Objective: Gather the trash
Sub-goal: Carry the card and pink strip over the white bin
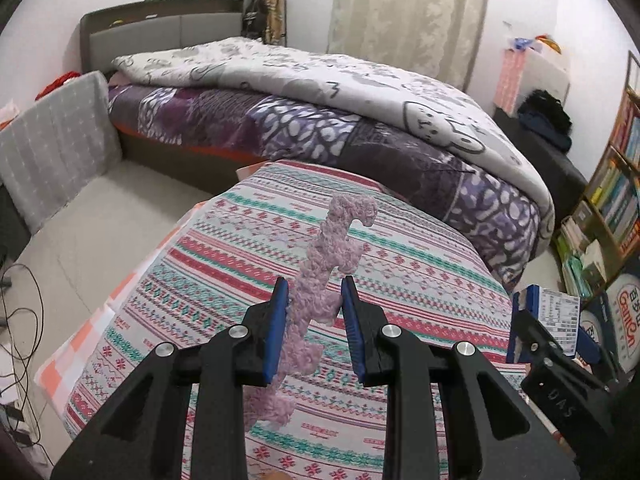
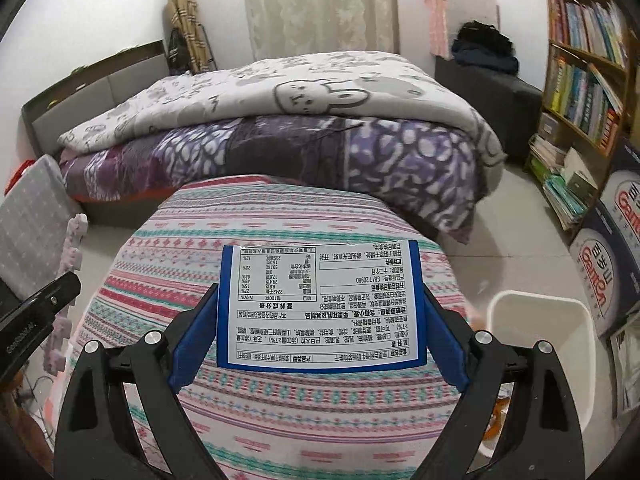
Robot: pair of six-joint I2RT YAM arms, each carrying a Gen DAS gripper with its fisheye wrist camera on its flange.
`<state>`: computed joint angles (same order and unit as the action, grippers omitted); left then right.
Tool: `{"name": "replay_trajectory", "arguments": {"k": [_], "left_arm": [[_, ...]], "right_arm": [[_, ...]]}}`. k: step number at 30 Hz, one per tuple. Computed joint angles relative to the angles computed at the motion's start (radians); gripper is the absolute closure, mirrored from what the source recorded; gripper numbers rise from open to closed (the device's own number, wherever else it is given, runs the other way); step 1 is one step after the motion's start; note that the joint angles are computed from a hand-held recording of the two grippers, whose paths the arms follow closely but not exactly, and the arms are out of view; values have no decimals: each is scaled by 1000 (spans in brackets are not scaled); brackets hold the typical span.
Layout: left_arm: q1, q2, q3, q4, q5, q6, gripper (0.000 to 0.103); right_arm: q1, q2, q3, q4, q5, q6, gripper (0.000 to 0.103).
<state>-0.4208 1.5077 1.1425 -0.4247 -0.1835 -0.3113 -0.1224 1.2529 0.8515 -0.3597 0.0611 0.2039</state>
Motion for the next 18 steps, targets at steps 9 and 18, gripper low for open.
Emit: {"name": "replay_trajectory", "arguments": {"k": [9,18], "left_arm": [[-131,20,31,1,-52,-39,75],[-272,67,88,1,-115,-68,75]], "right_arm": [[-230,-42,-70,14,-119,-53,15],[-452,-21,-41,-2,-218,-126,15]]}}
